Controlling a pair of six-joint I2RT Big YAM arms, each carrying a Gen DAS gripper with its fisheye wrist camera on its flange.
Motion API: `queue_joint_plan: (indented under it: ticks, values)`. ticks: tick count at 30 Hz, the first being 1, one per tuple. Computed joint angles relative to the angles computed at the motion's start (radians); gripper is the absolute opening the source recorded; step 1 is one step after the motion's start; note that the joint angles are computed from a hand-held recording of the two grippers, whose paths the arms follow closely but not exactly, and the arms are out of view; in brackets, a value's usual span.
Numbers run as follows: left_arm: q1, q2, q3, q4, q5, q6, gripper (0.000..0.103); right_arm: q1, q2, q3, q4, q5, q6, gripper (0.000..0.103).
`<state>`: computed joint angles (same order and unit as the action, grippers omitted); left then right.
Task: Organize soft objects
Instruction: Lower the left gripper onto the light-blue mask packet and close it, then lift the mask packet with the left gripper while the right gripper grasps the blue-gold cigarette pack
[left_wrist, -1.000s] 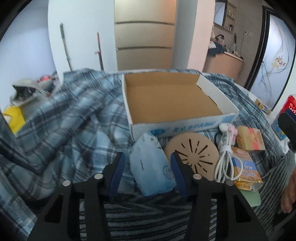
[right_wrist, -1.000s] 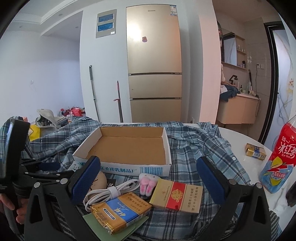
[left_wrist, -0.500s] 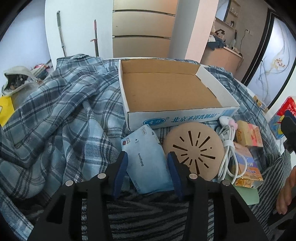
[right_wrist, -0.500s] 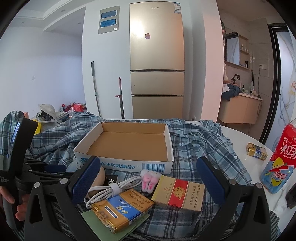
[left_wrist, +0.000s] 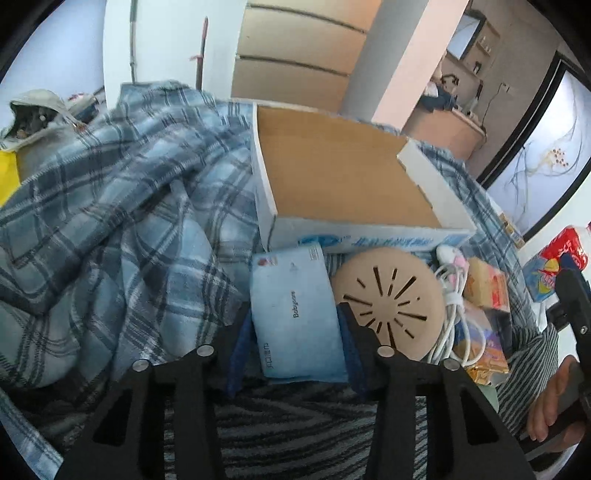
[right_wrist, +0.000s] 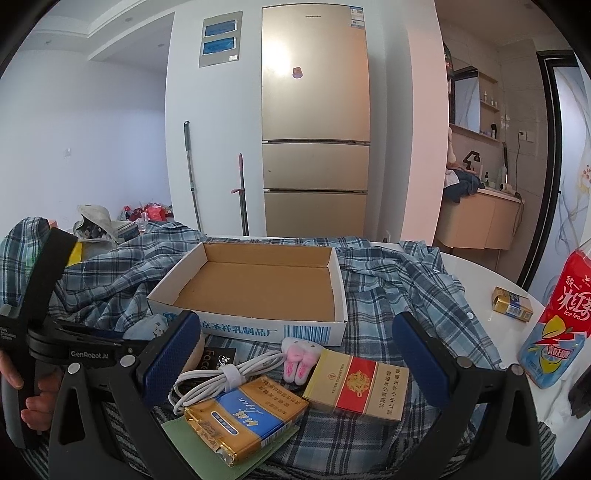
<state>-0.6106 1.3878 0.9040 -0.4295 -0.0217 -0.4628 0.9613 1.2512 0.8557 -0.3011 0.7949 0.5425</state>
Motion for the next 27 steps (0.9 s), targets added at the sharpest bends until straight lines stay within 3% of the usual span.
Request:
queue_joint_plan:
  ticks: [3,9,14,20,23,27]
  values:
    - [-0.033,-0.047,-0.042,0.083,-0.079,0.022,0.039,0.002,-0.002,-0.002,0.003,0.003,-0.001,0.103]
    - [-0.128,-0.154,-0.123,0.264,-0.252,0.135,0.038,0.004,-0.004,-0.004,0.012,0.007,-0.005,0.103]
    - [-0.229,-0.180,-0.151,0.396,-0.450,0.223,0.035,0.002,-0.009,-0.008,0.018,0.008,-0.001,0.103]
    - [-0.271,-0.211,-0.193,0.495,-0.527,0.275,0.035,0.002,-0.006,-0.001,0.001,0.003,0.002,0.103]
    - [-0.260,-0.214,-0.197,0.504,-0.510,0.265,0.035,-0.014,0.002,0.025,-0.082,-0.010,0.062,0.095]
    - [-0.253,-0.215,-0.202,0.511,-0.503,0.250,0.035,-0.045,0.046,0.110,-0.297,-0.082,0.156,0.081]
